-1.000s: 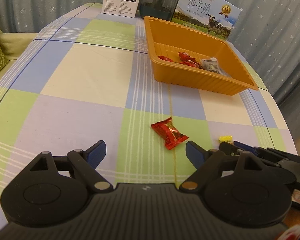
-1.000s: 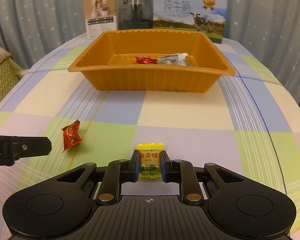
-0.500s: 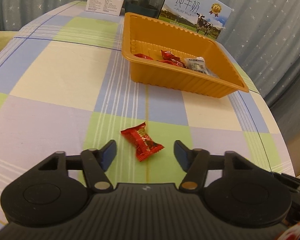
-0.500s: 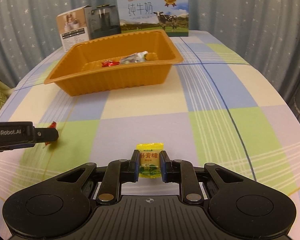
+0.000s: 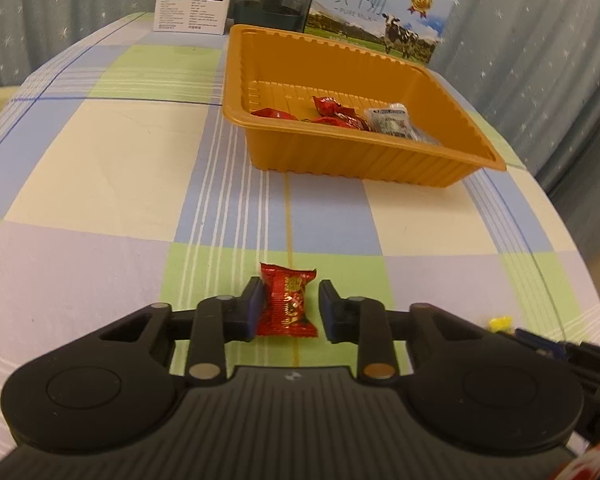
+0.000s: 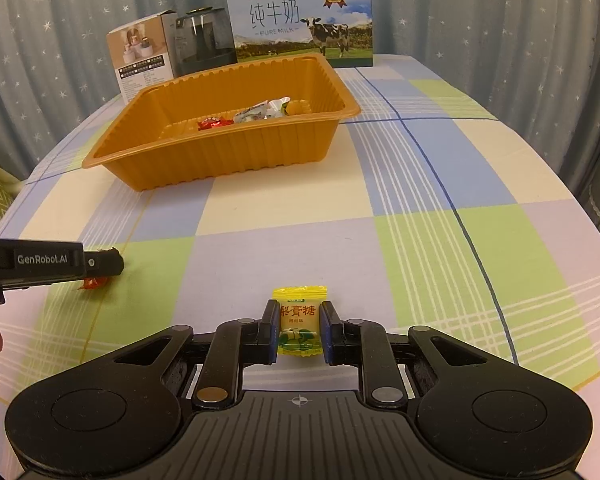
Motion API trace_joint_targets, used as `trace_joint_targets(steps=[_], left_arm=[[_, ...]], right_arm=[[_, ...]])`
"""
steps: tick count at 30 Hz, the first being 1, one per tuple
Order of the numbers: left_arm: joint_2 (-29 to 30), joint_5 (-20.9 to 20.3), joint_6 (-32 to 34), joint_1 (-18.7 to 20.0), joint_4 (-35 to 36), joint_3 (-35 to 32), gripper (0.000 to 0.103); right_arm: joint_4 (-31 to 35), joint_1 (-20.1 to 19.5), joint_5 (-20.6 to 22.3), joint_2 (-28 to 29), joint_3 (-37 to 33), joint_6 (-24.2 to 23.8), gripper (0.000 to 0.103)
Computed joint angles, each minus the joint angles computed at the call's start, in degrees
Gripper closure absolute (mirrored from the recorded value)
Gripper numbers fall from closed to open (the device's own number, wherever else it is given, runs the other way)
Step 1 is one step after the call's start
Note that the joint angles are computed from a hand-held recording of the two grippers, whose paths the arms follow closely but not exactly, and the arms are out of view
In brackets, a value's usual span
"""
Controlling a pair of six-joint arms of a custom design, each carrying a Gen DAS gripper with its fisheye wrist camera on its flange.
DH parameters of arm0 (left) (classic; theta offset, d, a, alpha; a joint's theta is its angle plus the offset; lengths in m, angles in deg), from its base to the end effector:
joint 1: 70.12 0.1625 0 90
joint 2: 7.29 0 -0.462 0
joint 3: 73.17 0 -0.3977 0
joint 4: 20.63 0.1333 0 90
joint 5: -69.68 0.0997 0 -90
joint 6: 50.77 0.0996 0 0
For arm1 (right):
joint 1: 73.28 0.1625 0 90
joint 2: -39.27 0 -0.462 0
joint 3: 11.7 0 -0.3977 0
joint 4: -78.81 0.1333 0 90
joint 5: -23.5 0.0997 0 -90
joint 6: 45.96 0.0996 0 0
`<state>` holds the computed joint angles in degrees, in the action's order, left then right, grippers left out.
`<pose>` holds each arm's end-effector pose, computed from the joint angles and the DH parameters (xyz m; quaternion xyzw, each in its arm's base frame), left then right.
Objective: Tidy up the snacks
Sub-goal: 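Grasp the red candy with the left tool while the right tool grasps the yellow candy, then carry the red and yellow candies over the orange tray with both tools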
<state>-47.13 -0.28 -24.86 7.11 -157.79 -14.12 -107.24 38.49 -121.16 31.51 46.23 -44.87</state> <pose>-0.0273 -0.8779 0.2917 0.2768 0.9156 -0.2169 0.1949 0.3537 -0.7452 -0.0491 -0.0292 -0.8370 0.4232 0.3458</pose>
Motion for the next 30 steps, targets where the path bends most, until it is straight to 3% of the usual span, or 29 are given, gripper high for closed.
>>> trace_joint_targets(steps=[11,30], left_arm=[[-2.8,0.7,4.1,-0.7,-0.8,3.6,0.084],[-7.2,-0.9,3.9,-1.7,-1.0,7.9,0.084]], right_arm=[[-0.5,0.6,0.1,0.0,-0.3,-0.8,0.082],[-3.2,2.7,-0.8,-0.7,0.1,-2.8,0.082]])
